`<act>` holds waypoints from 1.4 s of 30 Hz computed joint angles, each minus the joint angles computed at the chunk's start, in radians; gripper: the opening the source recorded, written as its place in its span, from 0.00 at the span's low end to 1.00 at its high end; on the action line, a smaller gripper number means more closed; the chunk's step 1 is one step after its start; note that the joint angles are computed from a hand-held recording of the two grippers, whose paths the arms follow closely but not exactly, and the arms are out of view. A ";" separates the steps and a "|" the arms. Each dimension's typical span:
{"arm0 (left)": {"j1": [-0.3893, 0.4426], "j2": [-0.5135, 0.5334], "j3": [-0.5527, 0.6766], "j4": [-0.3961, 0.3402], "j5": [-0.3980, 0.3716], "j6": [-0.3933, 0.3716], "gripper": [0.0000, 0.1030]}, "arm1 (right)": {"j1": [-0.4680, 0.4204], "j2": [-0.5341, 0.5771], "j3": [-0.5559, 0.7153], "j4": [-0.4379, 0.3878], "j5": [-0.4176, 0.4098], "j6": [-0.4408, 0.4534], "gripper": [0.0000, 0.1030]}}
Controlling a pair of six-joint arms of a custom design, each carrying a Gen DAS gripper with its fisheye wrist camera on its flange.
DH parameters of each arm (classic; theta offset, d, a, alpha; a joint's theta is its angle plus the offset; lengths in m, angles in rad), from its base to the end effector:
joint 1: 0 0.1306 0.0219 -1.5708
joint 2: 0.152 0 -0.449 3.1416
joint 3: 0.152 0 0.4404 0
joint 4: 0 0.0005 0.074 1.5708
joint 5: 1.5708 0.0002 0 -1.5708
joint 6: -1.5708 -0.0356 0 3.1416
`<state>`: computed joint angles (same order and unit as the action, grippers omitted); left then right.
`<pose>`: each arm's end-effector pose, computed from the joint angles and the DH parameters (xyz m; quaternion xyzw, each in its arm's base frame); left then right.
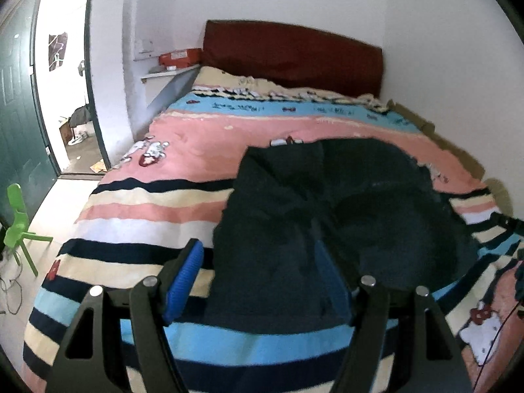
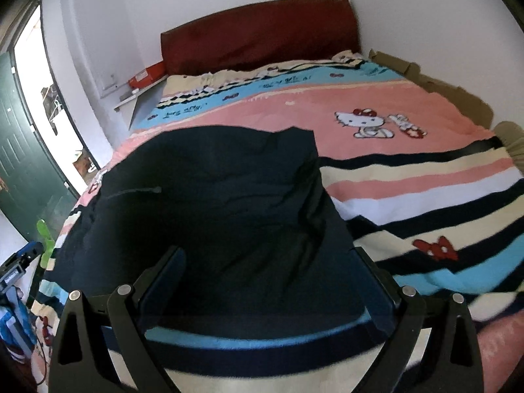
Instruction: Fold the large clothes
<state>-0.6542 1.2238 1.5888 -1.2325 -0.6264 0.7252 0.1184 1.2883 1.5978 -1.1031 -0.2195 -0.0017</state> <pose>0.3398 -0.2349 0.6497 -0.1378 0.8888 0.0146 0.4368 0.4550 0.0614 0.6323 -0.0951 0.9159 0.1238 0.3698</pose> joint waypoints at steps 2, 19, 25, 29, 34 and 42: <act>-0.003 -0.033 -0.007 -0.003 0.011 0.002 0.67 | 0.003 -0.022 0.009 -0.015 0.008 -0.007 0.95; 0.205 -0.167 -0.171 0.045 0.281 0.100 0.67 | -0.014 -0.012 0.024 -0.059 0.040 -0.019 0.97; 0.310 -0.126 -0.211 0.225 0.569 0.059 0.67 | -0.044 0.074 0.064 -0.053 0.028 0.009 0.97; 0.375 -0.054 -0.189 0.277 0.743 0.029 0.67 | -0.081 0.159 0.126 -0.079 -0.050 -0.009 0.99; 0.437 0.035 -0.161 0.270 0.895 0.016 0.67 | -0.102 0.278 0.220 -0.136 -0.094 -0.014 0.99; 0.511 0.098 -0.193 0.374 1.111 0.036 0.69 | -0.131 0.464 0.359 -0.307 -0.251 0.029 0.99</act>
<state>-0.1433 1.3221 1.3959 -0.8581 0.4844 0.7611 -0.0127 1.7525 1.9564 -1.4099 -0.4710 0.0274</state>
